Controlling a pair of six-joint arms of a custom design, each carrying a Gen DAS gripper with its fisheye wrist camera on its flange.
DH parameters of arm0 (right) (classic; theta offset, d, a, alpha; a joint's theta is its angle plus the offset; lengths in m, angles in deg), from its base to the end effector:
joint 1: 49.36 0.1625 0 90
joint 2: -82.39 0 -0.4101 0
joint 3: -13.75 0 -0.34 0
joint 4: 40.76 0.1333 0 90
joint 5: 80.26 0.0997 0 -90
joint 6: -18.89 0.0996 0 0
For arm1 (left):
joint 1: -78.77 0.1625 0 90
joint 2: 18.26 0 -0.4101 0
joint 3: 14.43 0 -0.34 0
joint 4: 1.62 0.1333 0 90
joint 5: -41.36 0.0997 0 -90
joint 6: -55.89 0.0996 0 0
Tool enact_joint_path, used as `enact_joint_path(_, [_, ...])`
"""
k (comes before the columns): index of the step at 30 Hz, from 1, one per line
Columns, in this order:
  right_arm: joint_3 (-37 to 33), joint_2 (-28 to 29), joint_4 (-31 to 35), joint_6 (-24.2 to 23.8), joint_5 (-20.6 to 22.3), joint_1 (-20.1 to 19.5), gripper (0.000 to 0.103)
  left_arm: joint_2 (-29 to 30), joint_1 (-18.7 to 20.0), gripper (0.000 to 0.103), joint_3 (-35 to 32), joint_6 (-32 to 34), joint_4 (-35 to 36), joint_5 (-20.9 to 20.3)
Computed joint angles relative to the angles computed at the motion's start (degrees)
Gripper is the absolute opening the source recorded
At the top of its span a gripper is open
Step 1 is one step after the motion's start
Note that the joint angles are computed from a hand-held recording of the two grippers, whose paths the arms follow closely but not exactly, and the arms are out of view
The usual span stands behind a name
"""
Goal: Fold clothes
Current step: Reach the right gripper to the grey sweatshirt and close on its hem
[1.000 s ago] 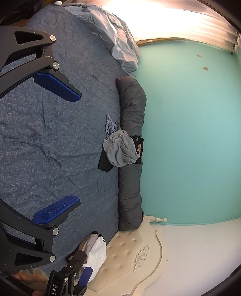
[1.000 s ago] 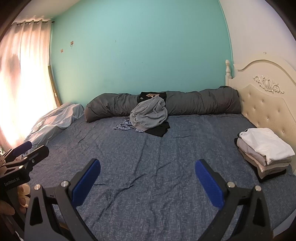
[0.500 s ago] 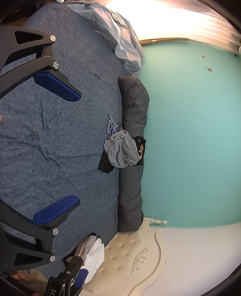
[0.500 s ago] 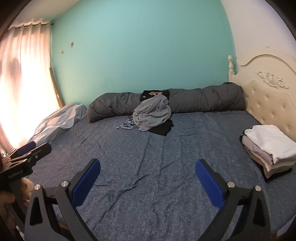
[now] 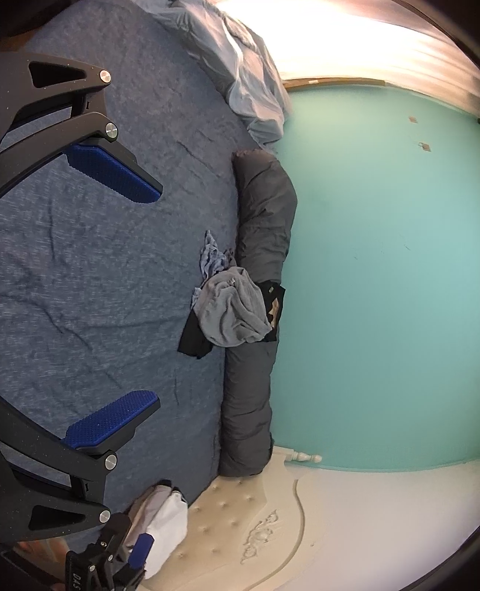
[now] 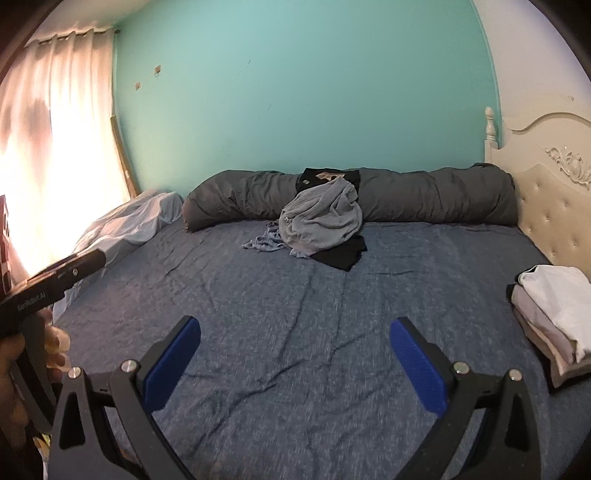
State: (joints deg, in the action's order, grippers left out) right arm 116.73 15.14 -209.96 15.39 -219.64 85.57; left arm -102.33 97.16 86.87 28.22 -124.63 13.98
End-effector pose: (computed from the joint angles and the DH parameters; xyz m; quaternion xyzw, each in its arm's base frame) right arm 0.4304 -0.3497 0.3637 0.2051 -0.8332 0.4520 0.2439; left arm -0.3813 -0.3604 0.4527 0.2505 0.8115 -0.4682 0.2440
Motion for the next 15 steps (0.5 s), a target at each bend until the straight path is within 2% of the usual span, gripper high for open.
enact_joint_path(5, [-4.2, 3.5, -3.2, -4.4, 1.6, -4.1, 0.103, 4.7, 4.9, 0.103, -1.6, 10.2, -11.1, -1.6])
enact_joint_path(7, [-6.4, 5.3, -3.5, -6.1, 2.6, -6.1, 0.103, 6.9, 7.1, 0.103, -3.0, 12.9, -13.6, -2.9])
enact_joint_path(8, [-7.7, 6.4, -3.3, -7.2, 3.4, -7.6, 0.103, 8.3, 7.9, 0.103, -3.7, 12.1, -14.0, -1.2])
enact_joint_path(11, [-11.8, 9.9, -2.0, -10.4, 5.4, -11.7, 0.103, 12.8, 11.6, 0.103, -6.3, 16.4, -18.5, -2.5])
enact_joint_path(15, [-17.7, 14.6, 0.7, -12.6, 8.4, -16.9, 0.103, 19.3, 17.6, 0.103, -9.7, 22.4, -29.6, -6.1])
